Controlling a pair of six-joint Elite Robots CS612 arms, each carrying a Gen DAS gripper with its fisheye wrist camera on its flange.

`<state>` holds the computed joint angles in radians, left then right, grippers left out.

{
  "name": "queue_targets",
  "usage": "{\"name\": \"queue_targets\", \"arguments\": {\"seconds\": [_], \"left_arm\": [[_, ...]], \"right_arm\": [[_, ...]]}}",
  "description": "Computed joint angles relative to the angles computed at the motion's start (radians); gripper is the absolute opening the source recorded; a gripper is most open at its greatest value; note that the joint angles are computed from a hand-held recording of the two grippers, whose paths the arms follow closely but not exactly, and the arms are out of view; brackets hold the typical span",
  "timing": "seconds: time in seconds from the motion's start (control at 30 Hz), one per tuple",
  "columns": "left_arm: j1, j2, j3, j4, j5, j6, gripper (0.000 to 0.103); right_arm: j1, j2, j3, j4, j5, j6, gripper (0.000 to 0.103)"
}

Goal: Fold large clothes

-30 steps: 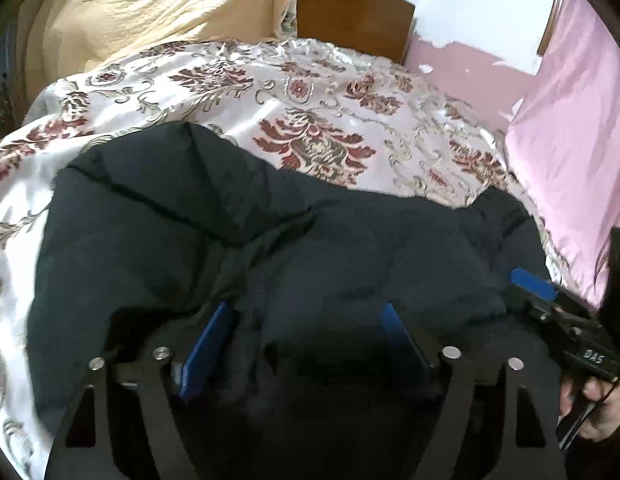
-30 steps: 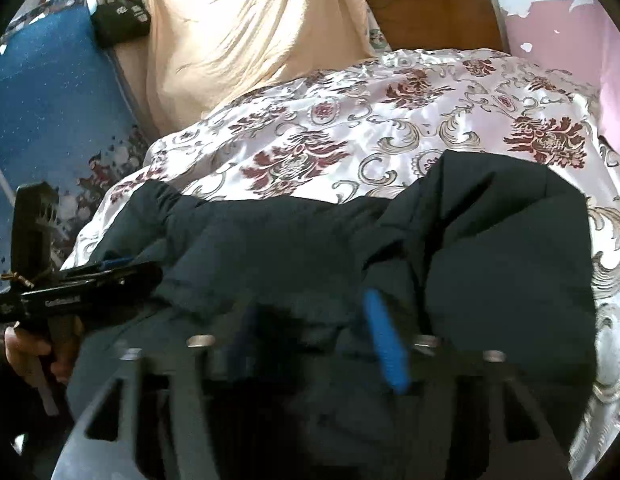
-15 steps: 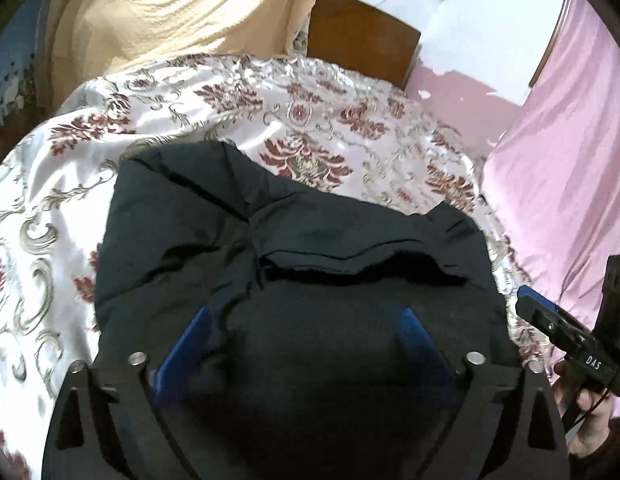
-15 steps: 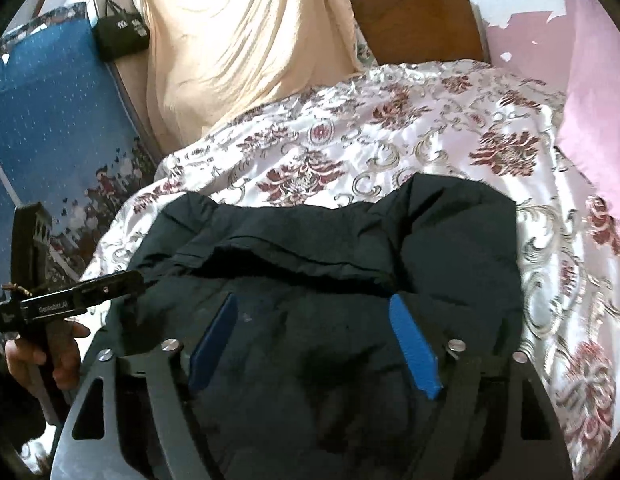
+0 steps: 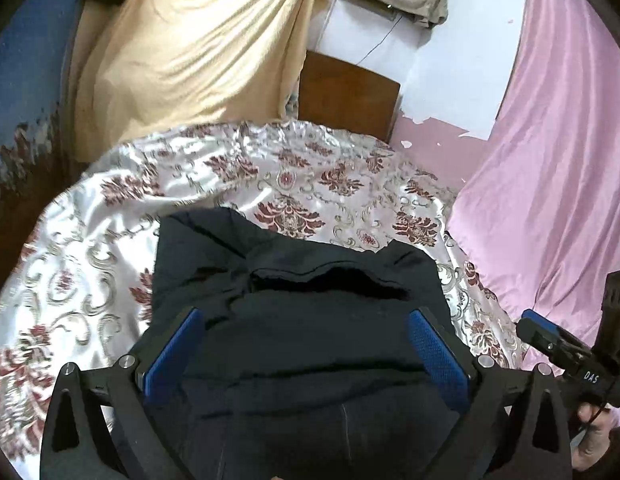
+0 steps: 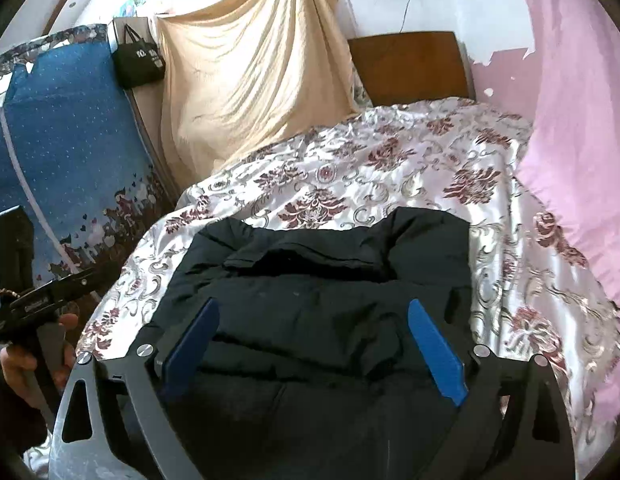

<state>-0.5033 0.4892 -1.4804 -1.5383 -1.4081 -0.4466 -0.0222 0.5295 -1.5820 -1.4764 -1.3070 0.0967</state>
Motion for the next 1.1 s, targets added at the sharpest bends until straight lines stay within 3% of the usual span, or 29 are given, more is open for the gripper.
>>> {"name": "queue_targets", "arguments": {"seconds": [0.23,0.53,0.83,1.1], "left_arm": [[-0.058,0.019,-0.12,0.073,0.122,0.059,0.103],[-0.099,0.044,-0.249,0.198,0.143,0.055,0.103],[-0.145,0.082,-0.37,0.288,0.219,0.073,0.103],[-0.18,0.118,-0.456,0.349,0.258,0.14,0.103]], "right_arm": [[0.007,0.024,-0.117,0.046,-0.006,-0.007,0.095],[0.019,0.048,-0.265,0.133,-0.009,-0.06,0.095],[0.033,0.059,-0.379,0.23,-0.022,-0.08,0.096],[0.045,0.075,-0.439,0.289,-0.031,-0.109,0.097]]}}
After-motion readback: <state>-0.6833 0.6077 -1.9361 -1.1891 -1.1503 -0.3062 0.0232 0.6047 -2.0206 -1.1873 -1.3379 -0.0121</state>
